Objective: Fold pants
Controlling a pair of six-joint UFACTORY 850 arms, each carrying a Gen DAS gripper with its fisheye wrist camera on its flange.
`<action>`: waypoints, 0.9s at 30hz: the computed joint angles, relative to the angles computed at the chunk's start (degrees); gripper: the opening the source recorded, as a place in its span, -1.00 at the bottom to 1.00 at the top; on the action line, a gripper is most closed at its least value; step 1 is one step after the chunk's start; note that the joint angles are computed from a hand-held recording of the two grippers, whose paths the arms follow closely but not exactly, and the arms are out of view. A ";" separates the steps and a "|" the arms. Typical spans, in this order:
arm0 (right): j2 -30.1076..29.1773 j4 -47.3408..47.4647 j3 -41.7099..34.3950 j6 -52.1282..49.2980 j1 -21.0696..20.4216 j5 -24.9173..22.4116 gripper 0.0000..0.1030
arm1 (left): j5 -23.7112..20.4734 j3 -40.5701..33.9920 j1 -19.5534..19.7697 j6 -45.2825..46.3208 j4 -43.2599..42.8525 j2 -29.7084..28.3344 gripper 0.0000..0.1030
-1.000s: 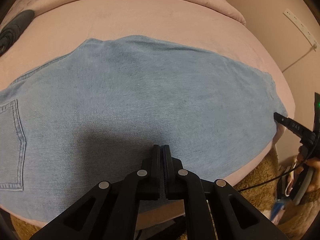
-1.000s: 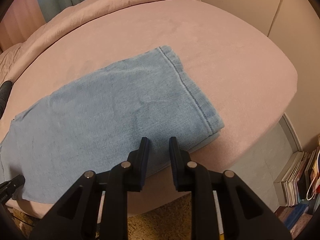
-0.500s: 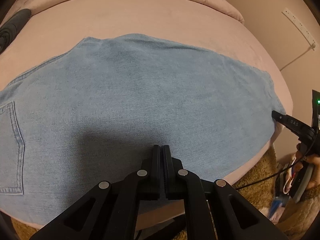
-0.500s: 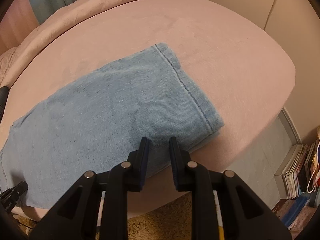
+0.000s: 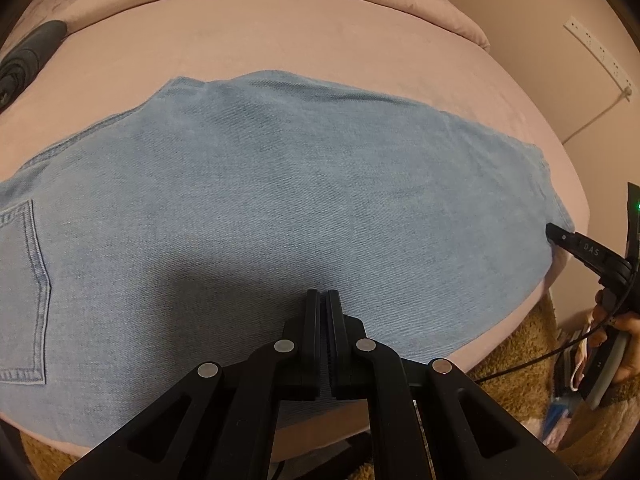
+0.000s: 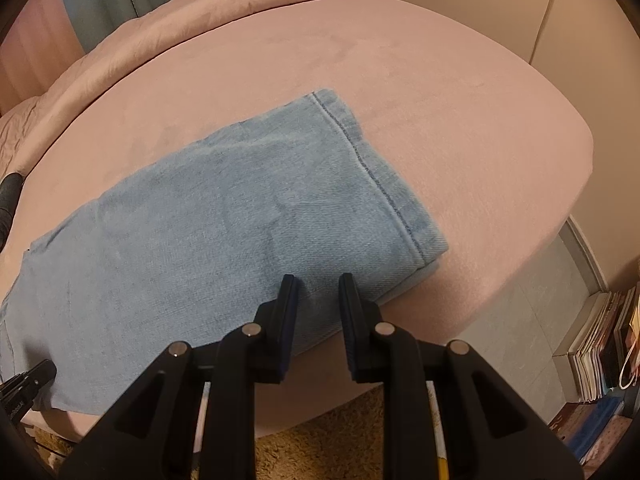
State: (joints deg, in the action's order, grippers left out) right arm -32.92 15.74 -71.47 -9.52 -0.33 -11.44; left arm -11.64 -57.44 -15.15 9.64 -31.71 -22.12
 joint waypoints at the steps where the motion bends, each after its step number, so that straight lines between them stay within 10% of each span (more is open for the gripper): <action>1: 0.15 -0.43 0.27 0.51 0.09 0.14 -0.59 | 0.01 -0.02 0.03 0.08 -0.03 -0.02 -0.88; 27: 0.33 -3.70 0.70 4.01 0.48 0.78 -0.59 | 0.27 0.17 0.25 1.73 -1.34 0.07 -0.88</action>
